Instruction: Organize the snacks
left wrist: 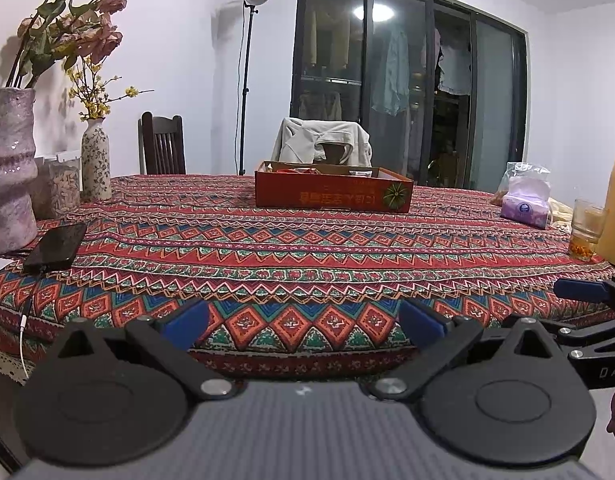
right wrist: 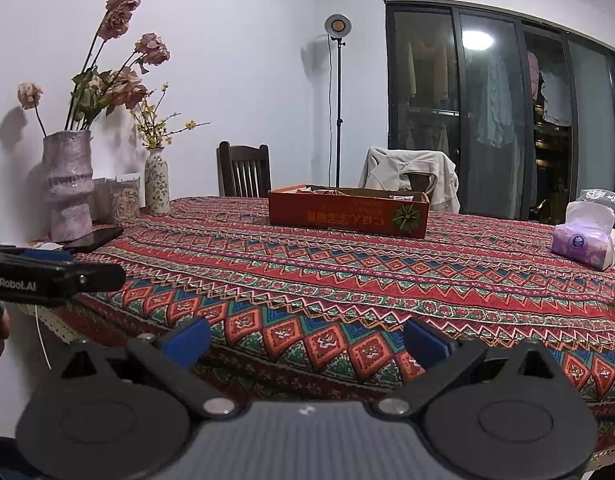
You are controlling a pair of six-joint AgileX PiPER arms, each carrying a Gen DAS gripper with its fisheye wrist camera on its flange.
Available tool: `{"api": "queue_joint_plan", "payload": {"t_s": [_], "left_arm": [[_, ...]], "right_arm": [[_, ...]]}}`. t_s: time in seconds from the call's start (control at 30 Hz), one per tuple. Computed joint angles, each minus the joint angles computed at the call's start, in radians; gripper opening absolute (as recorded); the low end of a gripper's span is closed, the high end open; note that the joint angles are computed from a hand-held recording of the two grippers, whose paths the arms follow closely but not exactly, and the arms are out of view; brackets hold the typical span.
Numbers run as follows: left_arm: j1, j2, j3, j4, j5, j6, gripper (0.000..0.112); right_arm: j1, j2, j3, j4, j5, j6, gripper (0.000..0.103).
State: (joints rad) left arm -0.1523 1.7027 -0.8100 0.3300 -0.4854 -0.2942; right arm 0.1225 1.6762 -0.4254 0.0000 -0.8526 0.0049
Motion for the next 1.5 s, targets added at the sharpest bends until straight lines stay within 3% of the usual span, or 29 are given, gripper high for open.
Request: {"api": "queue_joint_plan", "payload": {"t_s": [1.5], "left_arm": [[0.002, -0.007, 0.002, 0.033, 0.008, -0.029, 0.103]], "right_arm": [[-0.019, 0.005, 0.013, -0.055, -0.03, 0.042, 0.103]]}}
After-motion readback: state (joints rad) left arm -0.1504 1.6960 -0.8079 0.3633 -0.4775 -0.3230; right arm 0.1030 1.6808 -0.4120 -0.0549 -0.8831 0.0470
